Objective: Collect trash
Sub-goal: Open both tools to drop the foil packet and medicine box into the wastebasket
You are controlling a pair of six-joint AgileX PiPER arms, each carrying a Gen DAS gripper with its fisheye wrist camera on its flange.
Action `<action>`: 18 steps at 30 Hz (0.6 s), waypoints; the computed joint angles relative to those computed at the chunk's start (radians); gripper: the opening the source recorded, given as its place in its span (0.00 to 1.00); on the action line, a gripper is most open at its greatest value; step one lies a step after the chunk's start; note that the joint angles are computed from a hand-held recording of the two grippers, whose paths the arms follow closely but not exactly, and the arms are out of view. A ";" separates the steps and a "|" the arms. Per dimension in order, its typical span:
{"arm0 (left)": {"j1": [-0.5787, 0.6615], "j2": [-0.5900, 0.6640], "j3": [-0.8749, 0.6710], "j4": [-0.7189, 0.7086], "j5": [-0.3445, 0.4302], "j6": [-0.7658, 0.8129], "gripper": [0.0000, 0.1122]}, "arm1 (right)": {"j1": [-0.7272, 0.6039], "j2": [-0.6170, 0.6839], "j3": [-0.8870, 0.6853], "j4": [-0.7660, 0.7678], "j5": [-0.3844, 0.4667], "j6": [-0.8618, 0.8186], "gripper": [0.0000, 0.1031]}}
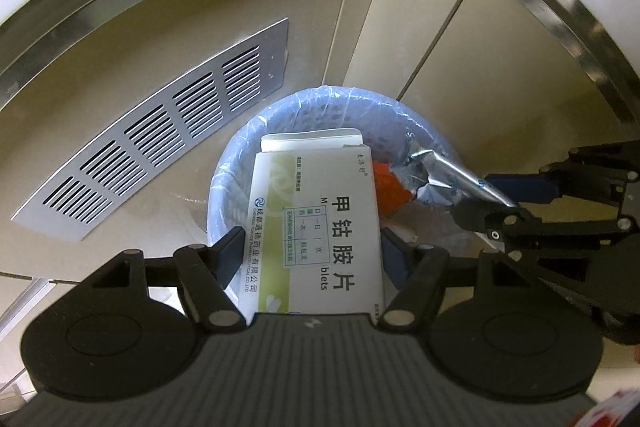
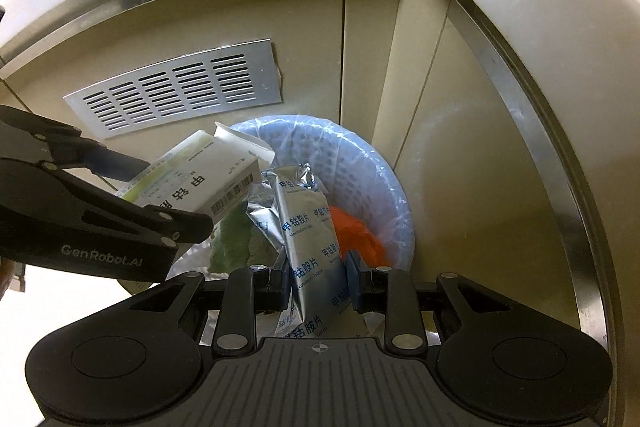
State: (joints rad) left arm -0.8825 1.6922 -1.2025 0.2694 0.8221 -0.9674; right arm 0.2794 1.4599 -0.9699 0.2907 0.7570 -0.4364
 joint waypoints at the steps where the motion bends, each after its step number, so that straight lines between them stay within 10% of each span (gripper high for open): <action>1: 0.001 -0.001 0.002 0.001 -0.004 -0.001 0.61 | 0.001 0.001 -0.001 -0.003 0.000 0.003 0.27; 18: 0.005 -0.065 0.079 0.019 -0.033 -0.056 0.71 | 0.008 0.021 -0.008 0.025 -0.003 -0.011 0.27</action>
